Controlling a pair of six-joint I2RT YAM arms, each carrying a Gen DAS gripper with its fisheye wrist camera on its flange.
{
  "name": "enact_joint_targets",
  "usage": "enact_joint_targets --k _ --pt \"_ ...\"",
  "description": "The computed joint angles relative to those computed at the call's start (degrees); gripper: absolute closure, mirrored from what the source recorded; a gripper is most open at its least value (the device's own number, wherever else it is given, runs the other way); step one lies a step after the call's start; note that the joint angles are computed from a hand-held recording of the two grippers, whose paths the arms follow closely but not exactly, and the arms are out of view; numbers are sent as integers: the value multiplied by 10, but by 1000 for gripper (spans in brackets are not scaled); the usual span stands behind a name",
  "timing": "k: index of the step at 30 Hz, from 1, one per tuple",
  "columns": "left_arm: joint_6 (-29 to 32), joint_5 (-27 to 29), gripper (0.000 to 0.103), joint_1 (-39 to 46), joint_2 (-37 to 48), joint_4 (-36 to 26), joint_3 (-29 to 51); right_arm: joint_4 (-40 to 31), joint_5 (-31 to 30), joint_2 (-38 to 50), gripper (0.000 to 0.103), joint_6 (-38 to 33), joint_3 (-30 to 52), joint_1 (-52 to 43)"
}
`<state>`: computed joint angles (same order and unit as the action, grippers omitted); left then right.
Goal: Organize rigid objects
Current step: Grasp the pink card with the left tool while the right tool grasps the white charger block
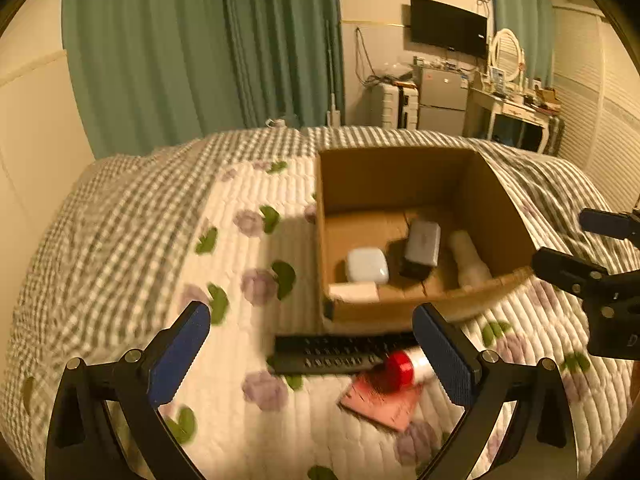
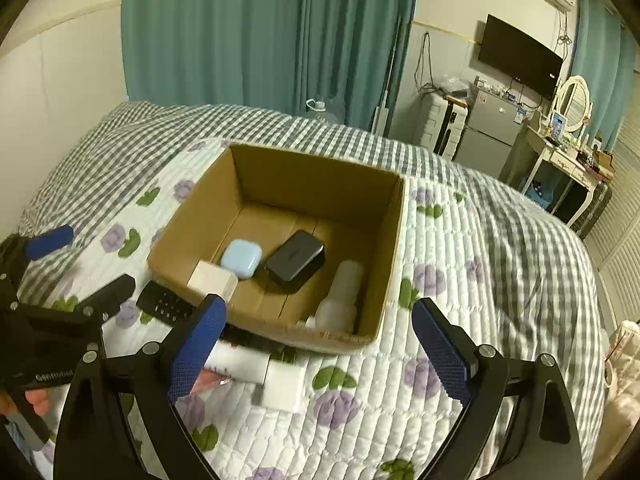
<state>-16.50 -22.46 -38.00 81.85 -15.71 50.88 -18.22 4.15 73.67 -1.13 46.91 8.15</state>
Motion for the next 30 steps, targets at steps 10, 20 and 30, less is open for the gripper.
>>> enact_joint_targets --k 10,20,30 --pt "-25 29 0 -22 66 27 -33 71 -29 42 8 5 -83 -32" --pt "4 65 0 -37 205 27 15 104 -83 106 9 4 -95 -77" --pt "-3 101 13 -38 269 42 50 105 -70 133 9 2 -88 -69"
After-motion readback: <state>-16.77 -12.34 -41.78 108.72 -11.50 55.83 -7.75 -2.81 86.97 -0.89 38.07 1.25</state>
